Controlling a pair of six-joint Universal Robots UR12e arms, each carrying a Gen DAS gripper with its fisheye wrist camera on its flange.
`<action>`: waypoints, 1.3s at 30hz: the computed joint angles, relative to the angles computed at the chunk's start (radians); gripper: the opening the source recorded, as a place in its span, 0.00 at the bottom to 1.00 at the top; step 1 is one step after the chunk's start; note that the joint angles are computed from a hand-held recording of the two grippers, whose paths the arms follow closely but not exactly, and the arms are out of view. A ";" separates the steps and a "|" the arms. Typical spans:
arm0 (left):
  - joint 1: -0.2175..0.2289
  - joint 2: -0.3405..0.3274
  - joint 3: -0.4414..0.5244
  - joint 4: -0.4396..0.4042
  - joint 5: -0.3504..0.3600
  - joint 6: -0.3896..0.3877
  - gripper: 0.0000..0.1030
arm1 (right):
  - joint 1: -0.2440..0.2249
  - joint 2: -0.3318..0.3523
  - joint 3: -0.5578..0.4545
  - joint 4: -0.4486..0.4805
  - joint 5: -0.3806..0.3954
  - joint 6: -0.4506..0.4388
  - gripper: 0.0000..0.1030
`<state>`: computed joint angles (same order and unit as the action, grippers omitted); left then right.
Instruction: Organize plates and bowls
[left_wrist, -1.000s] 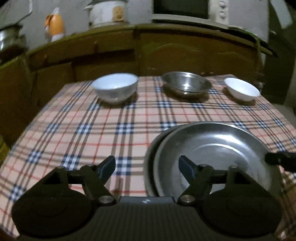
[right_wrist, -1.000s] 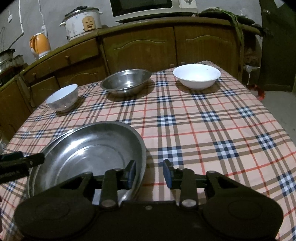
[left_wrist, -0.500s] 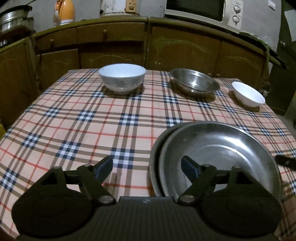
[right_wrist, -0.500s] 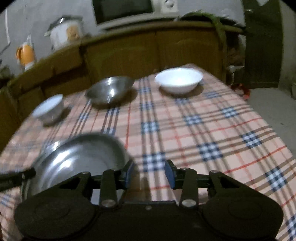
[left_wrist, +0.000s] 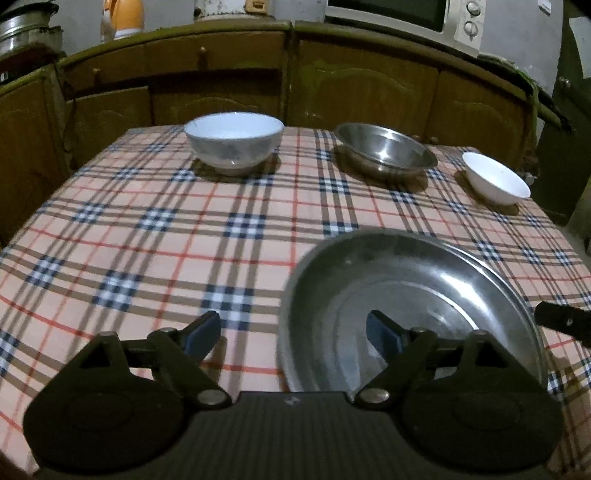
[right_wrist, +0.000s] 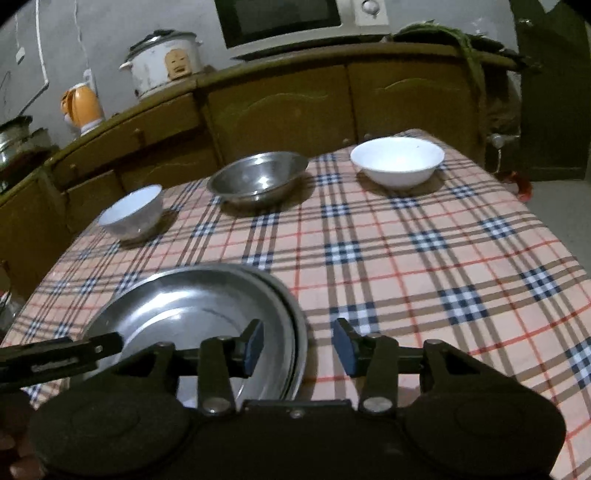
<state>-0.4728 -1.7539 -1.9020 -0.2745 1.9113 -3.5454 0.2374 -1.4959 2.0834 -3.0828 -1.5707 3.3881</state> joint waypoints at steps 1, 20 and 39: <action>-0.004 -0.006 0.002 0.007 0.000 -0.001 0.87 | -0.001 0.000 0.000 0.006 0.007 0.000 0.51; -0.007 -0.028 -0.010 0.114 0.073 0.004 0.92 | -0.029 0.018 -0.015 0.086 0.033 0.041 0.57; 0.019 -0.036 0.010 0.049 -0.100 0.066 0.37 | -0.047 0.034 -0.015 0.061 0.152 0.059 0.24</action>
